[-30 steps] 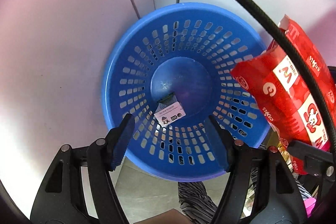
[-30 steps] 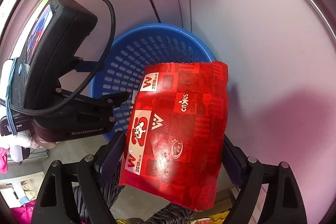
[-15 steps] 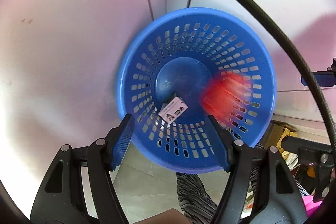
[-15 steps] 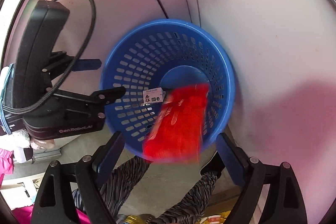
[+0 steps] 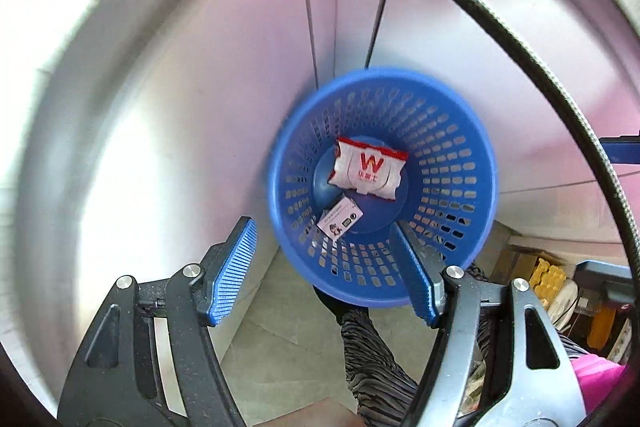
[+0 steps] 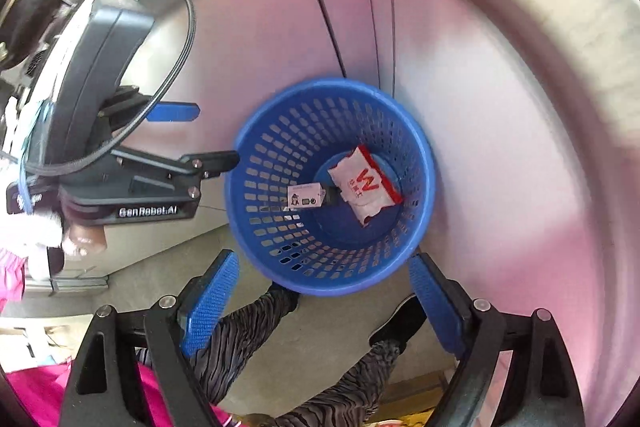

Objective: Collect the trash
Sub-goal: 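Raise both tools back up over the cloth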

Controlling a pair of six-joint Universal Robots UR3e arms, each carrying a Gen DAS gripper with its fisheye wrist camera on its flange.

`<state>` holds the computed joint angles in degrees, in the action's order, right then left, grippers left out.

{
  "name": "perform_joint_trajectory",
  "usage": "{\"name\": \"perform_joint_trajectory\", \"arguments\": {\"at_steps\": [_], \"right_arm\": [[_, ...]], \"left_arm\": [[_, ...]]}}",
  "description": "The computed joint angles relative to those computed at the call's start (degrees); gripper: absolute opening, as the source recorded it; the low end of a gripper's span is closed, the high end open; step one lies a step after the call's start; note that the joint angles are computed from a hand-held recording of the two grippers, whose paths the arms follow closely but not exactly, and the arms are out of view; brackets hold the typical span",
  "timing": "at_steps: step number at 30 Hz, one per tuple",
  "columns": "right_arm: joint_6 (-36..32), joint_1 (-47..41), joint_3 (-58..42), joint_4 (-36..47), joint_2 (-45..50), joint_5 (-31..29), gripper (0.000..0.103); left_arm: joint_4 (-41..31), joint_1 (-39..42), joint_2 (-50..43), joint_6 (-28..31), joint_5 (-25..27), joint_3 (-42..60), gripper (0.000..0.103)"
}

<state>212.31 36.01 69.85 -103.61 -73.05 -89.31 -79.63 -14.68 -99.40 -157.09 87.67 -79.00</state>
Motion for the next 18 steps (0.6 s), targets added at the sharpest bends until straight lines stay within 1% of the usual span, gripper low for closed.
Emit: {"name": "perform_joint_trajectory", "arguments": {"at_steps": [4, 10, 12, 14, 18], "right_arm": [[-0.81, 1.23, -4.61, 4.40, -2.65, -2.62, 0.088], [-1.20, 1.14, -10.26, 9.65, -6.76, -6.05, 0.087], [-1.81, 0.30, -11.55, 10.68, -8.05, -5.85, 0.087], [-2.08, -0.01, -13.67, 12.32, -8.57, -7.34, 0.087], [-2.04, -1.05, -16.81, 13.64, -9.76, -10.38, 0.087]], "left_arm": [[-4.56, 0.25, 1.51, -1.10, -1.12, 6.20, 0.071], [-13.82, 1.63, -0.92, -5.11, -6.21, 20.97, 0.071], [-16.50, 1.69, -2.87, -5.42, -7.00, 27.03, 0.071], [-18.94, 1.29, -5.29, -6.31, -8.13, 33.41, 0.071], [-25.33, 0.56, -13.39, -9.45, -11.33, 50.48, 0.071]]}}
